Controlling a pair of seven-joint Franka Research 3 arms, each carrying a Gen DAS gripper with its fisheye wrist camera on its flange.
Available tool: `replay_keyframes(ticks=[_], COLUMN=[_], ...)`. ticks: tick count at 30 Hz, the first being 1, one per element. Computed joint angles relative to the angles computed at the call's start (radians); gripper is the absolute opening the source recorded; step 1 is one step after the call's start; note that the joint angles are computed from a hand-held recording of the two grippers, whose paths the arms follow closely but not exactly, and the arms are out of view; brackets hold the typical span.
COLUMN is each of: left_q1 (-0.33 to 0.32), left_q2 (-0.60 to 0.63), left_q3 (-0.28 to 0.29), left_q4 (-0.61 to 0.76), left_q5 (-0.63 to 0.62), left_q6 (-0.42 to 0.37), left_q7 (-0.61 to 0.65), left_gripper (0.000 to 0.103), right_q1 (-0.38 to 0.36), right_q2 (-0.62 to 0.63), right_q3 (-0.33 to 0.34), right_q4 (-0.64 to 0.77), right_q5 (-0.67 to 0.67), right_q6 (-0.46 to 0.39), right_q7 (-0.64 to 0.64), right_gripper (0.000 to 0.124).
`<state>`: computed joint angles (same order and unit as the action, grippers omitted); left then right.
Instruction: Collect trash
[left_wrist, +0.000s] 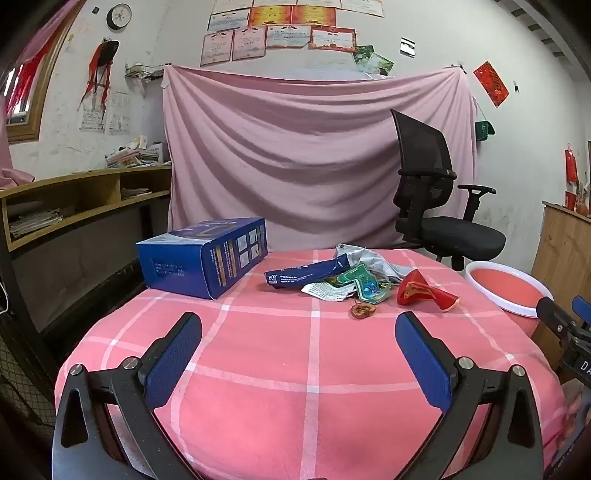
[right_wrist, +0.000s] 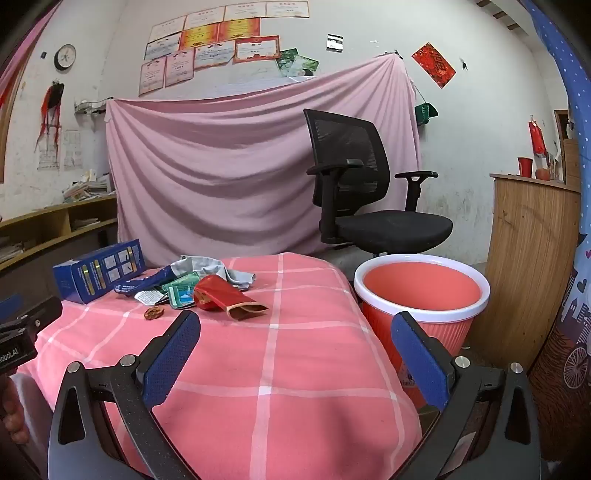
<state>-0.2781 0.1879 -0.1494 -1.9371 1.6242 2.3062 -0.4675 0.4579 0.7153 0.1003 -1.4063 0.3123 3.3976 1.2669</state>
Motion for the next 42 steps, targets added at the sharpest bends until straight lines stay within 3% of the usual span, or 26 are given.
replay_keyframes(ticks=[42], left_q1=[-0.004], left_q2=[-0.003], left_q3=[-0.003], left_q4=[-0.003], left_q5=[-0.003], left_q6=[-0.009], left_q7=[0.0], left_gripper=[0.102], right_q1=[0.009], right_q2=[0.004], right_q3=[-0.013], right_q4=[0.008], right_q5=[0.002], right_q6=[-0.009], right_q7=[0.002], right_gripper=[0.103])
